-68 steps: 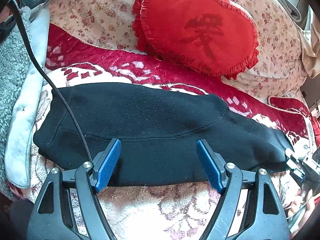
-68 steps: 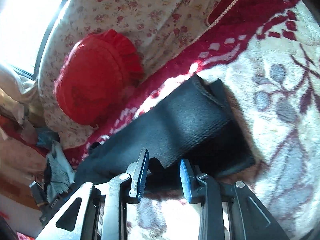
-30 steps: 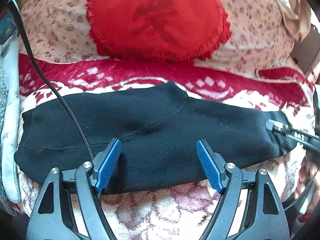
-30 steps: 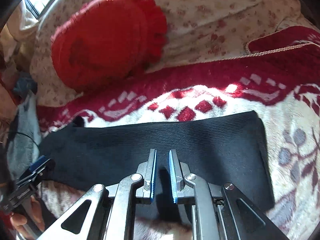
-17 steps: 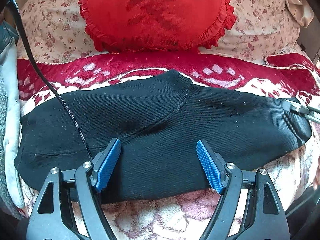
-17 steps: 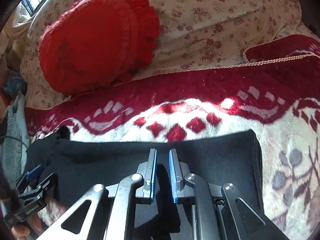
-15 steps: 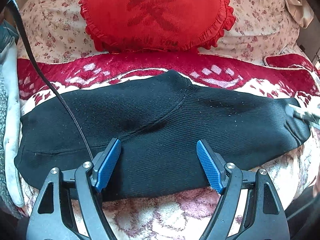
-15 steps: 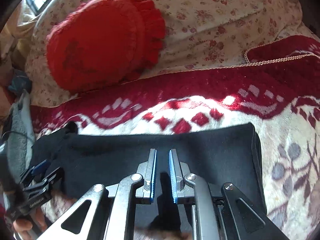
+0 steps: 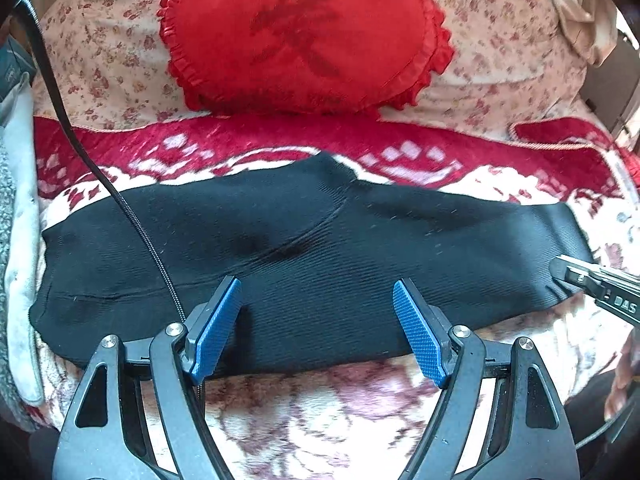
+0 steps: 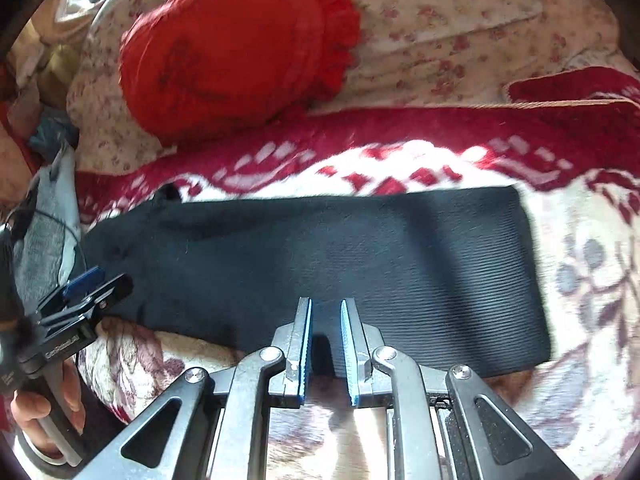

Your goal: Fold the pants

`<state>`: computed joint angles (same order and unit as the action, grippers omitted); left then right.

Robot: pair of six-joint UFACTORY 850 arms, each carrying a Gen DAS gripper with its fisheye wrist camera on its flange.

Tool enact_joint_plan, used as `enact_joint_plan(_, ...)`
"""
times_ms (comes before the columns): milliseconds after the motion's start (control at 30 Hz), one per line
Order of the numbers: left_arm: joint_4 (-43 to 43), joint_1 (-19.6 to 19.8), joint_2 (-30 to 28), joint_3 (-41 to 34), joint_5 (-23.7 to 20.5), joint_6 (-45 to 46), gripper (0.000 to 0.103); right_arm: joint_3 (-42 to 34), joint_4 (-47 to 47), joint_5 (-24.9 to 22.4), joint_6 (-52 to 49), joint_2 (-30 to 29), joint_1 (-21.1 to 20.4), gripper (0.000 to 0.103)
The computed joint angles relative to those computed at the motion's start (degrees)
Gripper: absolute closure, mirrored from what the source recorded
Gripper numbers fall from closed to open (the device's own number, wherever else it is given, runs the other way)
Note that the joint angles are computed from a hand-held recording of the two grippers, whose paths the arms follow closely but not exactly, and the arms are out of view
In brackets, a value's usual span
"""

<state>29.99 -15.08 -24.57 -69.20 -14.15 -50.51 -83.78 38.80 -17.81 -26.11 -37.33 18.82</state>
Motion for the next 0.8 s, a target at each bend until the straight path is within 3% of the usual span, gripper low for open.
enact_joint_plan(67,-0.93,-0.18,0.02,-0.19,1.26,0.76,0.025,0.39,-3.49,0.48,3.47,0.45,-0.57,0.084)
enact_joint_plan(167,-10.03,-0.73,-1.31,-2.23,1.21,10.65,0.025,-0.11,-7.87,-1.24,7.97,0.06,-0.98,0.084)
enact_joint_plan(267,-9.05,-1.77,-2.75,-4.17,-0.15,10.80,0.025,0.26,-3.46,-1.50,4.63,0.00,-1.70,0.083)
enact_joint_plan(567,-14.77,-2.31,-4.29,-6.26,-0.40,14.96,0.025,-1.40,-10.92,-0.46,8.89,-0.32,-0.20,0.077)
enact_joint_plan(700,-12.87,-2.90,-4.52,-6.74,-0.59,13.57,0.025,-0.90,-6.68,-0.60,5.29,-0.24,-0.62,0.077)
enact_joint_plan(800,-16.30,-3.21,-5.22,-7.73,-0.84,17.03,0.025,-0.18,-7.00,-0.52,5.47,-0.01,-1.01,0.077)
